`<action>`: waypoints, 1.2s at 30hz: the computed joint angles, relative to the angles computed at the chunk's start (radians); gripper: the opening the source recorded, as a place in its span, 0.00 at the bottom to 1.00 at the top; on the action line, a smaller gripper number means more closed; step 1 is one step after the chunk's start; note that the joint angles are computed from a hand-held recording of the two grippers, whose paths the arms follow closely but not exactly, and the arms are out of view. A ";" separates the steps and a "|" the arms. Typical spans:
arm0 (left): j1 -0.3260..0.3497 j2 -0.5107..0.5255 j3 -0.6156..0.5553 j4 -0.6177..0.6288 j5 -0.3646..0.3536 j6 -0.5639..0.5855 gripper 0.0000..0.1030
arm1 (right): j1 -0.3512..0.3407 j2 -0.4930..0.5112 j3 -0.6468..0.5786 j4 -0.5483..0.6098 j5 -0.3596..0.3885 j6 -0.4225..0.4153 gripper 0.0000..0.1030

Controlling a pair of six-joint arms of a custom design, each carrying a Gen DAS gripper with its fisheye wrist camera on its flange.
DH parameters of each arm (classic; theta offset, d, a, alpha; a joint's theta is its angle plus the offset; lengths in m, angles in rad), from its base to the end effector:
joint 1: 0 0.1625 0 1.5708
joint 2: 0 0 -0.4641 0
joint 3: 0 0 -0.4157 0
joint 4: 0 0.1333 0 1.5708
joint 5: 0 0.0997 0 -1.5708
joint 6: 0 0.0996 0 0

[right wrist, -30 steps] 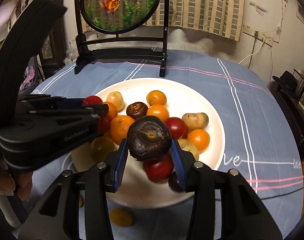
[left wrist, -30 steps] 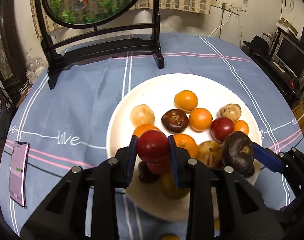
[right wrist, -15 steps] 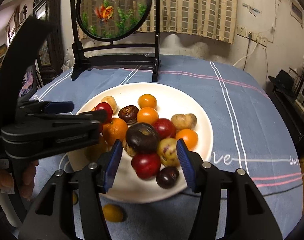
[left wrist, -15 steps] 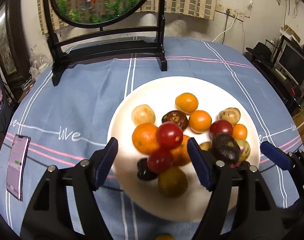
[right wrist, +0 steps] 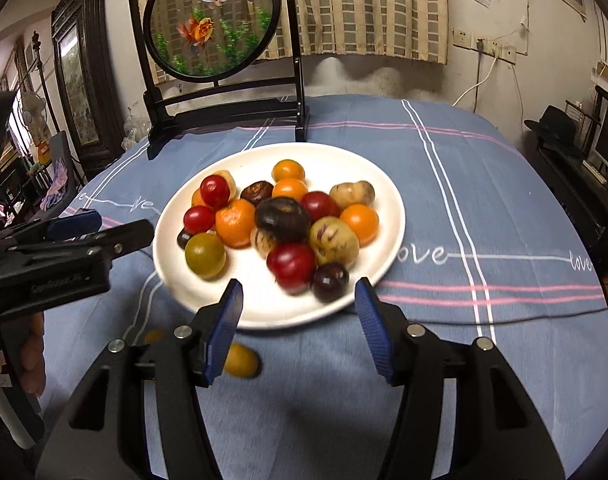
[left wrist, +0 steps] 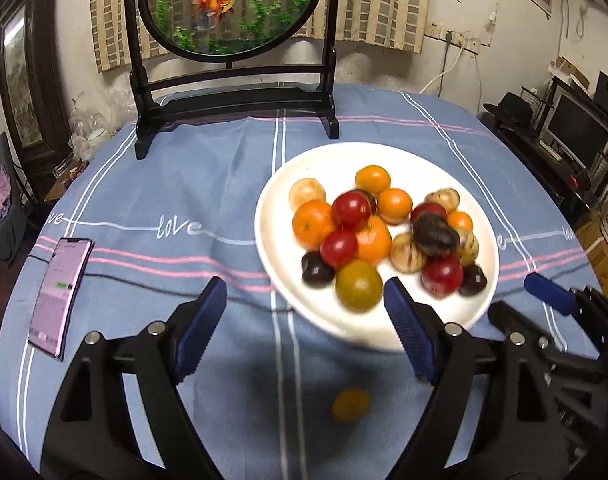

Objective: Organize fruits
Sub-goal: 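Move both open tools back to the two small yellow fruits, then grasp a small yellow fruit with the right tool while the left tool grasps the other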

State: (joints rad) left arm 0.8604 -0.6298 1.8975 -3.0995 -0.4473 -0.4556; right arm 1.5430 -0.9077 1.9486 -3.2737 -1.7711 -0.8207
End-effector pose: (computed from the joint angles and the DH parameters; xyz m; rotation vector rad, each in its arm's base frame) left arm -0.2264 -0.6053 0.0232 0.0967 2.1476 -0.9771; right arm 0.0958 -0.6373 0.1539 0.9224 -2.4363 0.7077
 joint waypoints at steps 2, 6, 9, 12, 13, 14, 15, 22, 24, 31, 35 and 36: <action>-0.010 -0.008 0.030 0.009 -0.007 -0.017 0.81 | -0.002 -0.009 0.019 -0.005 0.001 -0.007 0.57; -0.019 -0.015 0.064 0.040 -0.018 -0.052 0.81 | -0.005 -0.018 0.048 -0.020 0.001 -0.006 0.57; -0.022 -0.017 0.086 0.048 -0.027 -0.076 0.81 | -0.005 -0.022 0.066 -0.024 0.003 -0.010 0.57; -0.023 -0.019 0.109 0.054 -0.044 -0.085 0.81 | -0.005 -0.023 0.072 -0.004 -0.003 -0.019 0.57; -0.021 -0.018 0.113 0.059 -0.050 -0.085 0.81 | -0.004 -0.021 0.074 0.003 -0.012 -0.027 0.57; -0.019 -0.017 0.117 0.067 -0.056 -0.087 0.81 | -0.002 -0.016 0.075 0.009 -0.025 -0.040 0.57; -0.018 -0.016 0.117 0.073 -0.059 -0.090 0.81 | -0.001 -0.010 0.075 0.011 -0.035 -0.051 0.57; -0.003 -0.021 0.135 0.087 -0.079 -0.122 0.81 | 0.004 0.027 0.061 0.042 -0.082 -0.070 0.57; -0.002 -0.024 0.137 0.097 -0.072 -0.134 0.81 | 0.007 0.037 0.054 0.053 -0.096 -0.072 0.57; 0.009 -0.035 0.152 0.096 -0.086 -0.141 0.81 | 0.017 0.076 0.026 0.050 -0.135 -0.078 0.42; 0.010 -0.034 0.152 0.107 -0.092 -0.148 0.81 | 0.015 0.084 0.019 0.055 -0.128 -0.080 0.27; 0.010 -0.034 0.152 0.109 -0.093 -0.148 0.81 | 0.013 0.080 0.020 0.059 -0.118 -0.074 0.27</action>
